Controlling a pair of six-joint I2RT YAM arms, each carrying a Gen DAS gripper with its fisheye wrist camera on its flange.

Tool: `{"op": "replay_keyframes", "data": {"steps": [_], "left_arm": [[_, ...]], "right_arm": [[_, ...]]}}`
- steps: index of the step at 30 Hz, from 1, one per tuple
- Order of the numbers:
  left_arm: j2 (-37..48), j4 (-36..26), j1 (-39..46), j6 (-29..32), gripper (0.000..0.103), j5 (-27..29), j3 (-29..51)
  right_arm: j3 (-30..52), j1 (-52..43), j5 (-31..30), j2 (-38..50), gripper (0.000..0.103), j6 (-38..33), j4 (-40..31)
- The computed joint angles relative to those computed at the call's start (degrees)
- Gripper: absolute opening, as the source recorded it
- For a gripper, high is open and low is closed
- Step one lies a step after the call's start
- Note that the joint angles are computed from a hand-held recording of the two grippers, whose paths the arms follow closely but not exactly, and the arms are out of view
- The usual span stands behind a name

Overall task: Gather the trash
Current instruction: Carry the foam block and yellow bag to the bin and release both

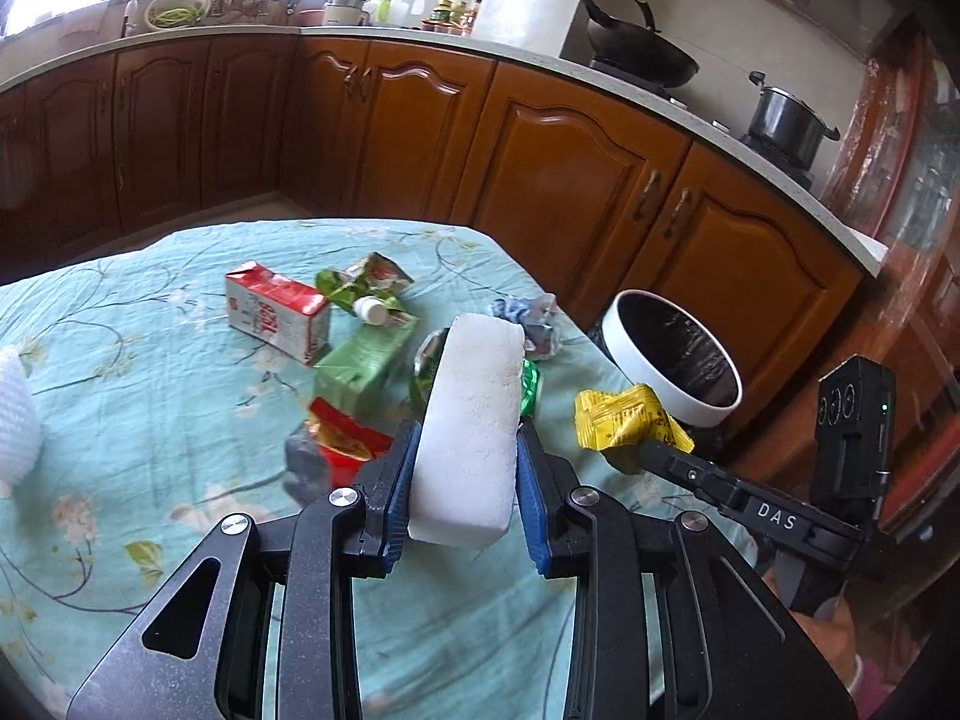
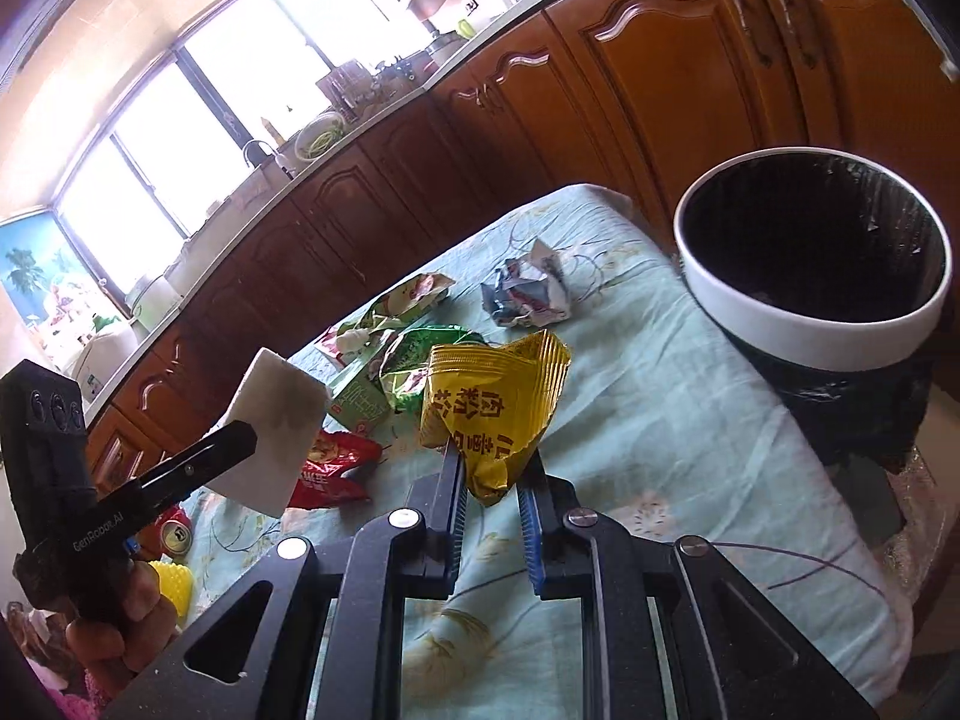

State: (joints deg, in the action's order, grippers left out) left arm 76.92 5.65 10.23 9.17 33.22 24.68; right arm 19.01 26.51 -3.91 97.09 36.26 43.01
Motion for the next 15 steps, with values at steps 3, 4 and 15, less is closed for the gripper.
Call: {"op": "replay_keyframes", "data": {"steps": [3, 4, 15], "left_arm": [[0.23, 1.4, -5.06, -2.44, 0.029, -1.81, -0.5], [0.45, 2.04, -6.81, -3.33, 0.029, -2.61, -0.55], [6.75, 6.27, -20.64, -10.11, 0.029, -8.5, 2.39]], "right_arm": [[-2.3, -2.81, -0.41, -2.82, 0.016, -0.77, -0.42], [-3.48, -4.33, -1.12, -3.41, 0.016, -1.43, 0.13], [-7.65, -15.71, -4.56, -11.58, 0.016, -5.94, -3.72]]}}
